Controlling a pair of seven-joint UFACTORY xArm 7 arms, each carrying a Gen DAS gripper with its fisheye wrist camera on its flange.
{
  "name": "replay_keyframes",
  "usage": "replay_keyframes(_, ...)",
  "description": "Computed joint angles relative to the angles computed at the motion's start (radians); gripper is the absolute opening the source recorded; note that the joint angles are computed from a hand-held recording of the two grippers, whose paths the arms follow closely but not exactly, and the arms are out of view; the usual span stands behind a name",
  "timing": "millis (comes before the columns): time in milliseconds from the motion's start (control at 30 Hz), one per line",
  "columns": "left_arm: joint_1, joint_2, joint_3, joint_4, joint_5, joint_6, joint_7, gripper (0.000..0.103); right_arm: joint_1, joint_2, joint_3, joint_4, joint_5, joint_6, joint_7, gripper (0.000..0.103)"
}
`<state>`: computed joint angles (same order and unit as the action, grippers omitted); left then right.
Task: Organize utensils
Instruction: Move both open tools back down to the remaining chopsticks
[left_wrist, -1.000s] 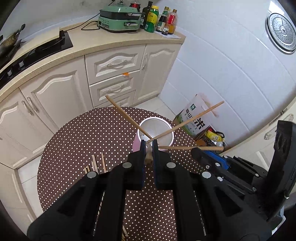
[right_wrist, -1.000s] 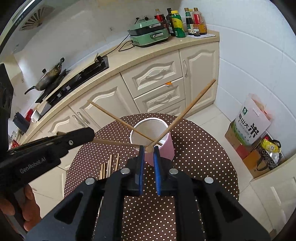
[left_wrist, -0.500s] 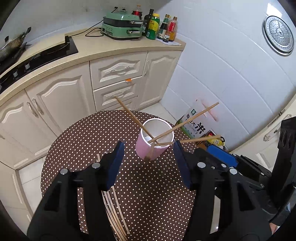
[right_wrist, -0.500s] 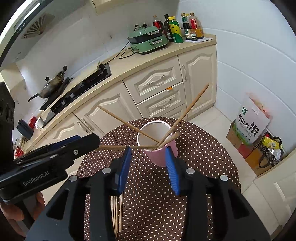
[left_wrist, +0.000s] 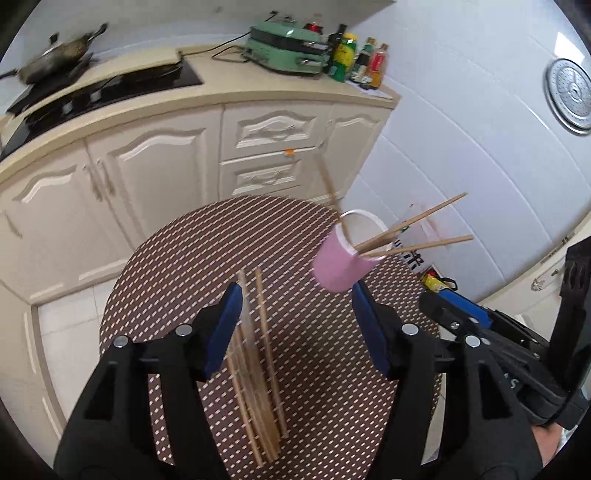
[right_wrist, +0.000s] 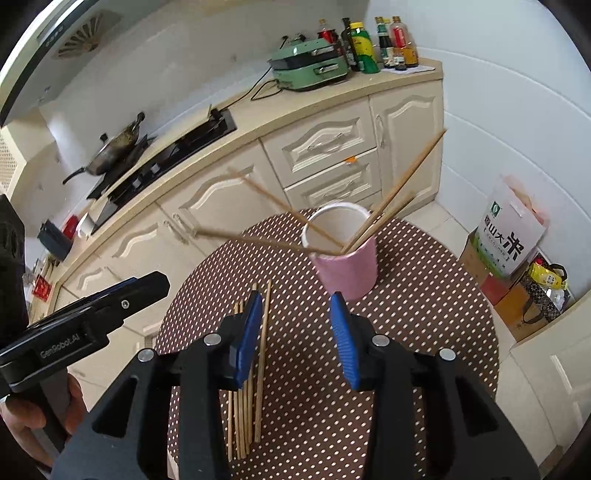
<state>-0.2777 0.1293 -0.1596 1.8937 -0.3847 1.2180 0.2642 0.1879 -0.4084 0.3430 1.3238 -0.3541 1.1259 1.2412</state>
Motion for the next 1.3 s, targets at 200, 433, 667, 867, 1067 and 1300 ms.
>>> replay_keyframes(200,0.038,-0.032,0.029,-0.088,0.009,0.000,-0.004,0.061,0.032,0.052,0.008,0.009,0.016,-0.013,-0.003,0.036)
replay_keyframes(433,0.047,-0.022,0.034,-0.150,0.066,0.009,-0.019,0.061,0.086,0.132,-0.021,0.021,0.045,-0.037,-0.042,0.036)
replay_keyframes(667,0.034,0.024,0.029,-0.180,0.135,0.025,-0.043,0.061,0.125,0.197,-0.069,0.014,0.104,-0.075,-0.117,0.036)
replay_keyframes(867,0.023,0.073,0.027,-0.182,0.185,0.042,-0.068,0.061,0.138,0.248,-0.110,0.013,0.167,-0.108,-0.191,0.036)
replay_keyframes(1067,0.002,0.129,0.022,-0.154,0.230,0.050,-0.086,0.061,0.141,0.296,-0.136,0.028,0.224,-0.116,-0.264,0.036)
replay_keyframes(1300,-0.022,0.183,0.022,-0.113,0.282,0.040,-0.102,0.061,0.143,0.335,-0.153,0.046,0.263,-0.120,-0.316,0.036)
